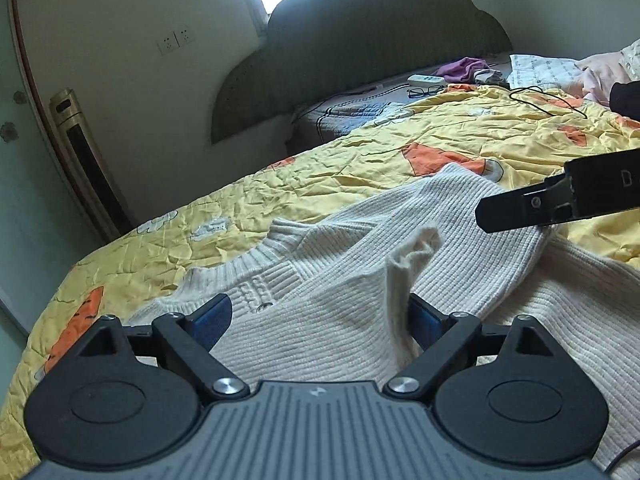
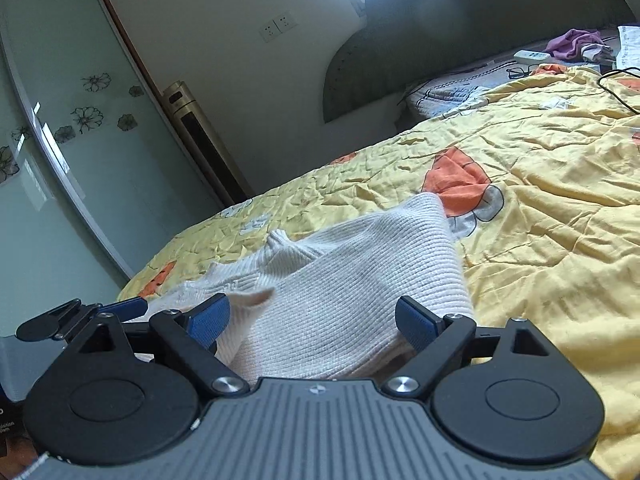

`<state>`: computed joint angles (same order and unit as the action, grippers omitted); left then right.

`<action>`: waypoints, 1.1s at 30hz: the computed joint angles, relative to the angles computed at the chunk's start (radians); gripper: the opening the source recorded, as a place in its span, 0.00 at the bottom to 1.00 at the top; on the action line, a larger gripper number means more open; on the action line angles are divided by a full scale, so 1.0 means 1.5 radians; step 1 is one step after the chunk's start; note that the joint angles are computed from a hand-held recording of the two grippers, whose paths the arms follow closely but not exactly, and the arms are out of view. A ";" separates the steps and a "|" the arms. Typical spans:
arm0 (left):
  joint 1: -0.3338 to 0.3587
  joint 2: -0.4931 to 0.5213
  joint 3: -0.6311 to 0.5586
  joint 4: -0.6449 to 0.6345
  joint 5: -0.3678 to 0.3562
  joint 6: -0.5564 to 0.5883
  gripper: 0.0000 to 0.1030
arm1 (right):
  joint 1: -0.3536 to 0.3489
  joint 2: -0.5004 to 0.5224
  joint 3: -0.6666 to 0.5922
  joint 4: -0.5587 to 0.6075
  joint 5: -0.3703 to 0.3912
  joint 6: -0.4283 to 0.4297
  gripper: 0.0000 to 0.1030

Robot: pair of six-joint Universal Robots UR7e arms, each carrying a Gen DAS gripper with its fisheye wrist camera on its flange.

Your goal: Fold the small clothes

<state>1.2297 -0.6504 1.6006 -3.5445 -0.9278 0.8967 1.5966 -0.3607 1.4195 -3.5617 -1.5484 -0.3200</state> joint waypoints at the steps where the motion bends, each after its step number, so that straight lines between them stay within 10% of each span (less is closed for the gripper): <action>1: 0.002 -0.012 0.013 0.000 -0.005 -0.014 0.90 | 0.001 0.001 -0.002 0.003 -0.001 -0.002 0.89; 11: 0.012 -0.083 0.070 0.078 -0.036 -0.060 1.00 | -0.007 0.012 -0.036 0.090 0.065 0.070 0.93; 15: 0.003 -0.049 0.093 -0.012 -0.034 0.052 1.00 | -0.023 0.016 -0.045 0.110 0.113 0.140 0.95; 25: 0.023 -0.045 0.049 -0.084 0.064 -0.013 1.00 | 0.009 0.033 -0.113 0.250 0.040 0.037 0.87; 28: 0.034 -0.058 0.039 -0.048 0.085 -0.074 1.00 | 0.007 0.041 -0.131 0.270 0.048 0.011 0.78; 30: 0.040 -0.063 0.035 -0.037 0.096 -0.104 1.00 | 0.005 0.048 -0.146 0.269 0.034 0.009 0.32; 33: 0.044 -0.060 0.030 -0.063 0.104 -0.103 1.00 | -0.005 0.048 -0.164 0.308 0.049 0.029 0.16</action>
<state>1.2963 -0.7407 1.6456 -3.6393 -0.7719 0.7422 1.5898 -0.2893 1.1733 -3.0995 -1.4747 -0.2764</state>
